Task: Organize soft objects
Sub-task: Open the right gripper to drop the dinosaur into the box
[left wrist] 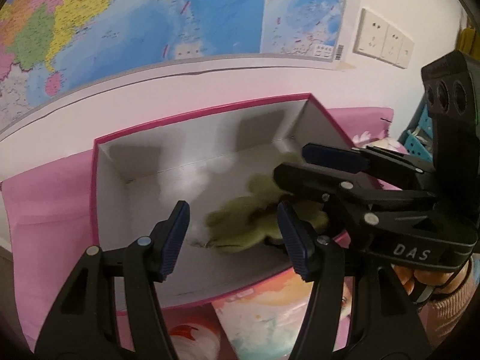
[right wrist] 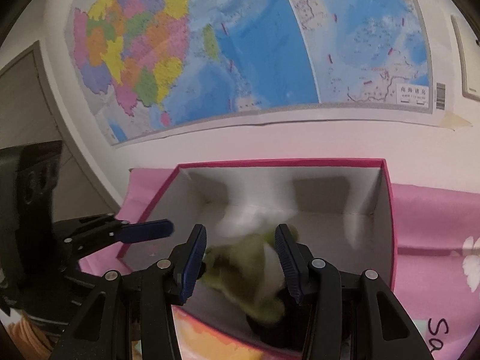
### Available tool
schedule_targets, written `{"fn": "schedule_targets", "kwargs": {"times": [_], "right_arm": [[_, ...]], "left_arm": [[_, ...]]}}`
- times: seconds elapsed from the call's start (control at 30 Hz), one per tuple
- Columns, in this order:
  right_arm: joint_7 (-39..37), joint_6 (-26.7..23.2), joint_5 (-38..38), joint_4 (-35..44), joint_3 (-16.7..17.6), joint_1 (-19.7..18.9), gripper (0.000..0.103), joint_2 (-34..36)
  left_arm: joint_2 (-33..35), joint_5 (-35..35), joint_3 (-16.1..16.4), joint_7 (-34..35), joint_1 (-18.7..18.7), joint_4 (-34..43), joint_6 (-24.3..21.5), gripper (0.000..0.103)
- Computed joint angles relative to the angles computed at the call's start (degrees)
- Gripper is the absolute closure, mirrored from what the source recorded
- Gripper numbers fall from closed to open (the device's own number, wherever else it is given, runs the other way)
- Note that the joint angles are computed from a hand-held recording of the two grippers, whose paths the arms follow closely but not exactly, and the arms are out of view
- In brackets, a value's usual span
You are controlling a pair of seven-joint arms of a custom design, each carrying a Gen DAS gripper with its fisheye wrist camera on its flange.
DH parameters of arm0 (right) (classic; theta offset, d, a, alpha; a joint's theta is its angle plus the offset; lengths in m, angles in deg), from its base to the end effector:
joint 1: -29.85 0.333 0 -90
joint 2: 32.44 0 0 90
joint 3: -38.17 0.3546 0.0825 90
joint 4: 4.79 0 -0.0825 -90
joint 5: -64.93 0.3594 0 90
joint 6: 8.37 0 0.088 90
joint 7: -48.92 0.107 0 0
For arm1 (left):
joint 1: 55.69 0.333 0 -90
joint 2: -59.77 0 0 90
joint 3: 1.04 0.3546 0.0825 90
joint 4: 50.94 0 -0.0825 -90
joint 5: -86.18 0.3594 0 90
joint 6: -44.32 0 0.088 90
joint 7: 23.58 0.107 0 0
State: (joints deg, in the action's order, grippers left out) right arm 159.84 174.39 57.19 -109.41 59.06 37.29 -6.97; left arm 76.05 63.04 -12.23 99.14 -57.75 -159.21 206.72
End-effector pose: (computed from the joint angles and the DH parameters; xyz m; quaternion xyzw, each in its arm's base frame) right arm 0.6214 0.2992 0.4719 -0.6751 0.5773 -0.1285 0.4410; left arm 0.6435 -0.1172 0.4825 -0.5059 0.7896 -0.2999 0.1752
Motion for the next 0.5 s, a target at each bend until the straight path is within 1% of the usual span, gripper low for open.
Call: {"fn": "schedule_targets", "kwargs": {"times": [0.03, 0.07, 0.13, 0.17, 0.2, 0.23, 0.27, 0.3, 0.33, 0.37, 0.4, 0.43, 0.5], "right_arm": [[0.7, 0.2, -0.1, -0.7, -1.7, 1.4, 0.054, -0.6], [0.9, 0.9, -0.2, -1.5, -1.9, 1.5, 0.054, -1.1], [1.9, 2.3, -0.8, -3.7, -3.8, 2.9, 0.054, -2.8], [2.6, 2.8, -1.3, -5.0, -5.8, 4.5, 0.054, -4.0], [3.2, 3.7, -1.8, -6.4, -6.7, 5.1, 0.054, -5.1], [3.4, 4.6, -2.3, -7.9, -5.9, 4.3, 0.054, -6.1], [3.9, 5.8, -2.8, -9.6, -5.5, 3.8, 0.054, -7.3], [4.6, 6.7, -3.4, -11.4, -5.7, 3.8, 0.052, -8.8], [5.2, 6.9, -4.2, -11.8, -5.2, 3.4, 0.051, -9.2], [5.8, 7.9, -5.2, -13.6, -3.8, 2.0, 0.050, -10.5], [6.5, 8.7, -6.1, -15.1, -3.3, 1.4, 0.049, -11.5], [7.3, 9.3, -7.2, -16.4, -2.3, 0.6, 0.049, -12.6], [10.0, 10.0, -10.9, -18.7, 3.1, -4.8, 0.047, -14.1]], "left_arm": [[0.0, 0.0, 0.0, -0.1, 0.0, -0.1, 0.1, 0.041], [-0.3, -0.7, -0.2, 0.4, 0.3, -0.6, 0.5, 0.041], [-1.6, -4.8, -2.3, 4.5, 2.4, -2.5, 1.9, 0.041], [-2.4, -7.4, -3.3, 6.8, 3.3, -3.3, 2.5, 0.041], [-3.7, -12.2, -5.2, 11.0, 5.1, -4.5, 3.0, 0.040], [-4.3, -15.8, -5.9, 14.2, 6.0, -4.8, 2.7, 0.036], [-5.3, -20.3, -6.8, 18.0, 6.9, -5.4, 2.5, 0.035], [-6.6, -24.6, -7.4, 21.7, 7.6, -6.4, 2.8, 0.034], [-7.7, -27.9, -7.5, 24.8, 7.8, -7.2, 2.9, 0.032], [-8.9, -32.0, -7.7, 28.6, 8.2, -8.1, 2.8, 0.030], [-10.7, -37.8, -7.9, 33.9, 8.6, -9.4, 2.9, 0.025], [-11.5, -40.6, -7.5, 36.3, 8.3, -10.0, 3.0, 0.022], [-14.3, -47.9, -6.3, 43.2, 8.0, -12.2, 2.2, 0.022]]}}
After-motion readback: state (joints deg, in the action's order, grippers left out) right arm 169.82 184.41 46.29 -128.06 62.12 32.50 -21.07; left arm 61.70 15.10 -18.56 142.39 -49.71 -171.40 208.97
